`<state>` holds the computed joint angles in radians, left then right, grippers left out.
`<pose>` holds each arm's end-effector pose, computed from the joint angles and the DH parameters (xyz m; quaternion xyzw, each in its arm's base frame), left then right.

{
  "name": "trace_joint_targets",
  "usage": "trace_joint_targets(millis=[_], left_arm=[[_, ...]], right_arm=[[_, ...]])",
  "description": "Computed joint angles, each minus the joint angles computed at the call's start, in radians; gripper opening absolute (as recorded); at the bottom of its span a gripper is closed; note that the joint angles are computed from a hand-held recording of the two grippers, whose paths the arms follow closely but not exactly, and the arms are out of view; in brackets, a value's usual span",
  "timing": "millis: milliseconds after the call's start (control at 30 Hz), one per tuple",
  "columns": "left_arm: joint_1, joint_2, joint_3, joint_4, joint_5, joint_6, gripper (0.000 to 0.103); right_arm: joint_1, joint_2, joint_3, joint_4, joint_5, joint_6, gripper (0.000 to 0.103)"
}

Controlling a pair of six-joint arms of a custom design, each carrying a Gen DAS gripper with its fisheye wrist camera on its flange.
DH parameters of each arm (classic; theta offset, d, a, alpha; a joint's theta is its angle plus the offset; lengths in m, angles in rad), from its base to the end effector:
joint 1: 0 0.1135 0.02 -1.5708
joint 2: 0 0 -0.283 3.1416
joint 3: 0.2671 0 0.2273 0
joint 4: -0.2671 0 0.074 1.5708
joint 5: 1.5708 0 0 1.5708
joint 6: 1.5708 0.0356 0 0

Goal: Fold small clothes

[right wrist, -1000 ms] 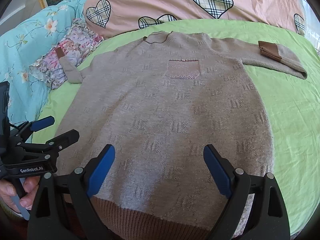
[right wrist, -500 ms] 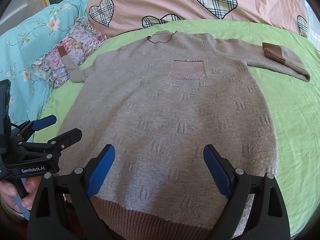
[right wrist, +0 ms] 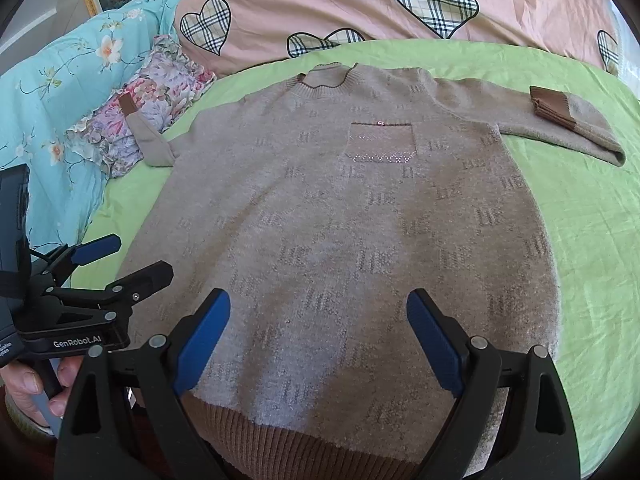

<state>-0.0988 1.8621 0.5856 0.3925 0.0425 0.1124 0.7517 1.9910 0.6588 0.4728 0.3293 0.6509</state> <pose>0.2902 -0.0303 0.1074 0.1063 0.9354 -0.0177 0.3367 0.2386 0.2073 0.0915 0.0104 0.9264 0.1043 0.3616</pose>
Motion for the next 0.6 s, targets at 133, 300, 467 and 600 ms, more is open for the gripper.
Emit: trace_joint_targets(millis=[133, 300, 467, 600], left_arm=[[0.002, 0.013, 0.002, 0.018, 0.009, -0.006, 0.101], [0.004, 0.022, 0.014, 0.019, 0.037, -0.021, 0.101], [0.01, 0.053, 0.055, -0.006, 0.048, -0.029, 0.101], [0.012, 0.085, 0.098, -0.026, 0.037, -0.023, 0.101]], right_arm=[[-0.002, -0.001, 0.005, -0.013, 0.002, 0.0, 0.09], [-0.014, 0.005, 0.012, -0.003, -0.039, 0.021, 0.09], [-0.038, 0.023, 0.038, -0.046, -0.059, 0.018, 0.09], [-0.072, 0.022, 0.029, -0.04, -0.082, 0.011, 0.09]])
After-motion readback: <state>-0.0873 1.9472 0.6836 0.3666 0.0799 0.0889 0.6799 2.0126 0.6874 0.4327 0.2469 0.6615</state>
